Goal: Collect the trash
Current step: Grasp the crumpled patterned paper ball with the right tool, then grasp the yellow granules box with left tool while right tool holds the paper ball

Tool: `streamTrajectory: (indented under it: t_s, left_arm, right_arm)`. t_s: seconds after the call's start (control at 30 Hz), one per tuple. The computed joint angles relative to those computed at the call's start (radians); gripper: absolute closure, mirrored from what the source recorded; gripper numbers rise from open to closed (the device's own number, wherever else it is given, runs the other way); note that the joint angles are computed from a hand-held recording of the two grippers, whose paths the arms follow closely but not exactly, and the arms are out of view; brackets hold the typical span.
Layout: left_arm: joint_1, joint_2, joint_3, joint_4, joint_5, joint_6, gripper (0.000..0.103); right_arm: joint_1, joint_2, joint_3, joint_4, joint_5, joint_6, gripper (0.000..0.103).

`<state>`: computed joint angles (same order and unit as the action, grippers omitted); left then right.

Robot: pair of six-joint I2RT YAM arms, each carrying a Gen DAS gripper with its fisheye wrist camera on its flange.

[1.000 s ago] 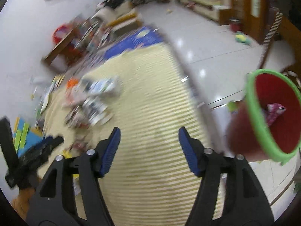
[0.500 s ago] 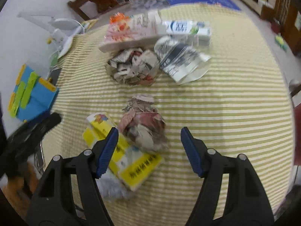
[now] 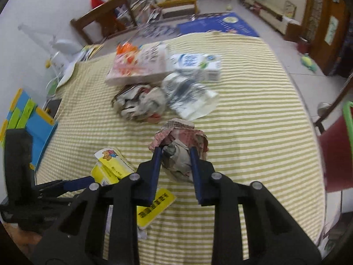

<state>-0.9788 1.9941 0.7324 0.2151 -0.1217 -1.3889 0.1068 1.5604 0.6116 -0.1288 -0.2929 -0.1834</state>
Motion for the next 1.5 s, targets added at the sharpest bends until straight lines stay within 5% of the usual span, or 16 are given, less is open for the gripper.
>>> streamTrajectory:
  t_s: [0.2, 0.57, 0.7, 0.77, 0.83, 1.13, 1.17, 1.23, 1.27, 1.5]
  left_arm:
    - [0.062, 0.098, 0.179, -0.086, 0.043, 0.121, 0.027]
    - [0.033, 0.187, 0.373, -0.232, 0.075, 0.151, 0.026]
    - [0.036, 0.235, 0.431, -0.24, 0.098, 0.194, 0.069]
    - [0.045, 0.242, 0.421, -0.195, 0.117, 0.196, 0.078]
    - [0.046, 0.227, 0.416, -0.195, 0.1, 0.212, 0.103]
    - [0.054, 0.131, 0.327, -0.217, 0.04, 0.203, 0.103]
    - [0.057, 0.131, 0.33, -0.22, 0.046, 0.195, 0.101]
    - [0.059, 0.134, 0.329, -0.194, 0.07, 0.19, 0.045]
    - [0.052, 0.135, 0.332, -0.183, 0.062, 0.188, 0.033]
    - [0.031, 0.281, 0.581, -0.35, 0.032, 0.225, 0.021]
  right_arm:
    - [-0.088, -0.059, -0.033, -0.009, -0.007, -0.01, 0.076]
    - [-0.166, -0.083, -0.05, -0.005, -0.014, -0.008, 0.076]
    - [-0.18, -0.097, -0.06, -0.003, -0.02, -0.014, 0.076]
    - [-0.189, -0.108, -0.063, -0.004, -0.028, -0.016, 0.076]
    - [-0.194, -0.119, -0.063, -0.007, -0.035, -0.015, 0.076]
    - [-0.189, -0.127, -0.052, -0.016, -0.052, -0.003, 0.076]
    - [-0.186, -0.126, -0.051, -0.015, -0.052, -0.001, 0.076]
    - [-0.183, -0.13, -0.052, -0.013, -0.047, 0.002, 0.076]
    - [-0.187, -0.134, -0.051, -0.015, -0.045, 0.0, 0.076]
    - [-0.284, -0.141, -0.043, -0.04, -0.06, -0.032, 0.076]
